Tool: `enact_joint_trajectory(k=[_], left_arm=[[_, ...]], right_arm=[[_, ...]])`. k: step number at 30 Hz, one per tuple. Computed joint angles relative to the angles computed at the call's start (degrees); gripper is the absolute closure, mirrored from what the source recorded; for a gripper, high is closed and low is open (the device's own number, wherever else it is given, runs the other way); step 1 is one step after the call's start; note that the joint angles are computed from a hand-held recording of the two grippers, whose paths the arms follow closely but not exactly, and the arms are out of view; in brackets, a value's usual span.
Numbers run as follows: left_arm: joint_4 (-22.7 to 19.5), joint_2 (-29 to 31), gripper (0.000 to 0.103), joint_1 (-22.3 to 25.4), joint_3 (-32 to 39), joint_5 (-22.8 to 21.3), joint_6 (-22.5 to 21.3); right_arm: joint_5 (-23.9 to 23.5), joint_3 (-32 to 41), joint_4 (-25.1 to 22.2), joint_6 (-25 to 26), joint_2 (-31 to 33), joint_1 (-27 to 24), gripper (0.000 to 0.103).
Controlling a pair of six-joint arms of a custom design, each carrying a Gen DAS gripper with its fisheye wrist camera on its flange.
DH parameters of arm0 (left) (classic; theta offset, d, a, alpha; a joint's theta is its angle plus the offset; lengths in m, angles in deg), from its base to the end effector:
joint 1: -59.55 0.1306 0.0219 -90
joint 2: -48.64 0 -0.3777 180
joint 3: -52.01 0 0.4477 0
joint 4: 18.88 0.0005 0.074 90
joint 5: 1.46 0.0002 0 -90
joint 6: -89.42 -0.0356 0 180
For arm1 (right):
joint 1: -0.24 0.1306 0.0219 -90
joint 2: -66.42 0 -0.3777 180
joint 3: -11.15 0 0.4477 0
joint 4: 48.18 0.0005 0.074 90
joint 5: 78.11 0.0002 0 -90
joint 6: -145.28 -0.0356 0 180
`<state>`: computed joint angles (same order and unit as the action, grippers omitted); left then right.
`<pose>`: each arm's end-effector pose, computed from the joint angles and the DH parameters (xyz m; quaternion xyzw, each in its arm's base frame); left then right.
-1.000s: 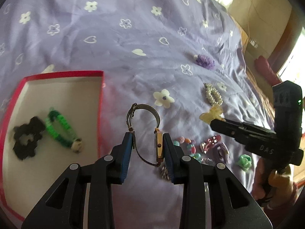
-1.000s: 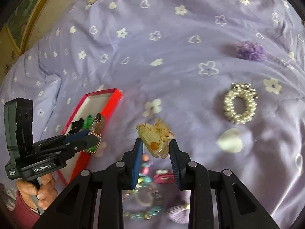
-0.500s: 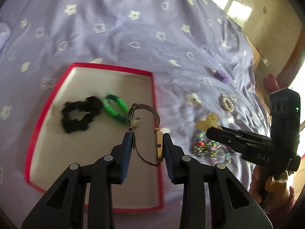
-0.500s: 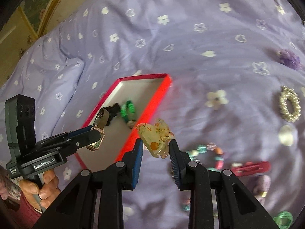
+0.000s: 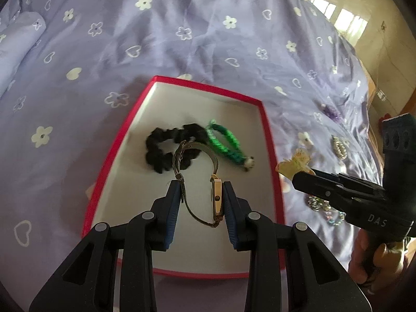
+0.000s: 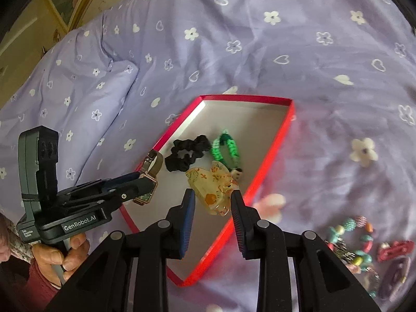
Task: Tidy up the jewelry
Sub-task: 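Carry the watch and yellow clip into the box and open both tools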
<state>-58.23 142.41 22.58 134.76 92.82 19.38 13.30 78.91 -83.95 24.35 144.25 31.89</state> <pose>0.4422 -0.3368 0.3374 0.1516 0.9279 -0.1923 0.2811 0.3917 0.2398 0.3428 -0.0012 0.9266 0.1855 0.3271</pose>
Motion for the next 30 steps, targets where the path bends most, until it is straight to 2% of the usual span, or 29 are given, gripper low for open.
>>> enact_joint_trajectory(k=[8,16,25,30], left_arm=[[-1.1,2.2,0.073,1.6,0.9,0.0,-0.8],[-2.2,6.0,0.073,1.9,3.1,-0.9,-2.0],[-2.2,7.0,0.071,1.9,3.4,-1.5,-2.3],[-2.4,6.9,0.066,1.9,3.3,-1.8,-2.1]], right_arm=[[-1.0,3.7,-0.5,1.4,5.8,0.0,0.075],[-0.3,7.9,-3.6,4.7,11.7,0.1,0.075],[0.8,9.2,-5.2,7.1,13.4,0.2,0.074],[1.2,9.8,-5.7,7.9,14.1,0.5,0.074]])
